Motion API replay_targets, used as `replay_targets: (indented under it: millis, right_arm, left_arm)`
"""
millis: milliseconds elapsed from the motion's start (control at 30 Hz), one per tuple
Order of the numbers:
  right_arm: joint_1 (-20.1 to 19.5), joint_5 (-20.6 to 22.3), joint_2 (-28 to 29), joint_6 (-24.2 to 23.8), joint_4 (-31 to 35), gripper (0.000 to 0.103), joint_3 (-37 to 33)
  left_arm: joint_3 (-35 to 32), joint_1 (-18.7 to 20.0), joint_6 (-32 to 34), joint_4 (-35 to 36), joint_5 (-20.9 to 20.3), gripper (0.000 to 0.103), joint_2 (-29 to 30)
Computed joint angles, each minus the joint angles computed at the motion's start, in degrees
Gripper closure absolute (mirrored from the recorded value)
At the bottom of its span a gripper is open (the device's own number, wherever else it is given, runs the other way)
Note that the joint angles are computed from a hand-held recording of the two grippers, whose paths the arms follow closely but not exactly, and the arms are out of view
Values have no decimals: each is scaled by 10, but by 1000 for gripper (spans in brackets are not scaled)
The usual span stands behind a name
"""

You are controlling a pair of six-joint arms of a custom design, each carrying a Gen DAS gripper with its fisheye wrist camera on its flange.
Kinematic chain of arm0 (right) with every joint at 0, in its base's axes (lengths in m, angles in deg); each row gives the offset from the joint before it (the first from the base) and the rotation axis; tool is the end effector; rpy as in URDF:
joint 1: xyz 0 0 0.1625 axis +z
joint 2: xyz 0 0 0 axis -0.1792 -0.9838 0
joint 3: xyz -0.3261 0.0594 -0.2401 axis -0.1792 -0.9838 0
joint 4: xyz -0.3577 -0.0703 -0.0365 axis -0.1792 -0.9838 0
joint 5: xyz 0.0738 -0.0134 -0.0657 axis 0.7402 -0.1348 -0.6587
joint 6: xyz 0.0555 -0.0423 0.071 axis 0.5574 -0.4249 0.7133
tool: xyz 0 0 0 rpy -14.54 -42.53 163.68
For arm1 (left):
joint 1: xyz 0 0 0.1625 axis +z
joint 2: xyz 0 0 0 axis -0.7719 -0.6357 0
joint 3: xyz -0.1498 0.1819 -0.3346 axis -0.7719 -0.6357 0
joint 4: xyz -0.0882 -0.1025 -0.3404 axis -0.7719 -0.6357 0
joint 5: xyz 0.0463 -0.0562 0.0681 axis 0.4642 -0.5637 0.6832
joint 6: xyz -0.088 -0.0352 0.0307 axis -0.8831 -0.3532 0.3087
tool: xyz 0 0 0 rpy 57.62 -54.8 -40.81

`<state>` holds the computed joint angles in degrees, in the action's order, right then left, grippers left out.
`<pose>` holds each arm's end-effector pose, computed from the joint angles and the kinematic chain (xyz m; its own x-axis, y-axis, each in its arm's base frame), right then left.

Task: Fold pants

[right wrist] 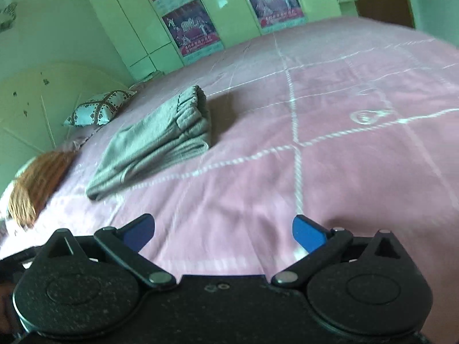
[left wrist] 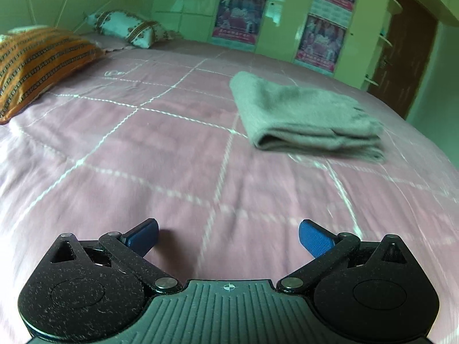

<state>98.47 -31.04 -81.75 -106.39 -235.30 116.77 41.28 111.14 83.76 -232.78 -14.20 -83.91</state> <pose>0.0898 -0.6784 0.2727 -0.9105 0.0354 0.4119 -0.3339 0.5248 -0.7830 -0.1513 -0.6975 0.1357 -0.8083 -0.1570 -0.5674 0.4024 0.5561 -0.7272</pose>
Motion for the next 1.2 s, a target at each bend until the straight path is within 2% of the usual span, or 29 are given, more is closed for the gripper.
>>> replay_targets:
  millis: [200,267,333,400,533,800,900,1067,1200]
  right_arm:
    - [11,-50,-17,-21,-145,6,104]
    - [20,-87,-13,-24,-163,6,115]
    - [23,-98,-13,-22,-174,6,126]
    - [25,-97,-13,-25,-208,6,140]
    - [24,-92,-12,-51,-224,6,150]
    - [23,-69,-23,-62,-253,6,182]
    - [24,-55,-33,-65,-269,6,201]
    - [34,-50,-45,-71,-306,6,230]
    - [49,-49,-51,-99,-335,6,252]
  left_arm:
    - [104,-38,65,-133,20,0,-15]
    - [131,-51,82,-180,29,0,-16]
    - [151,-63,93,-221,36,0,-17]
    - [164,-75,103,-252,44,0,-18]
    - [185,-97,104,-293,62,0,-19]
    - [218,-146,109,-327,109,0,-17]
    - [238,-163,77,-322,114,0,-25]
    - [250,-192,84,-345,133,0,-19]
    - [255,-207,79,-363,136,0,-12]
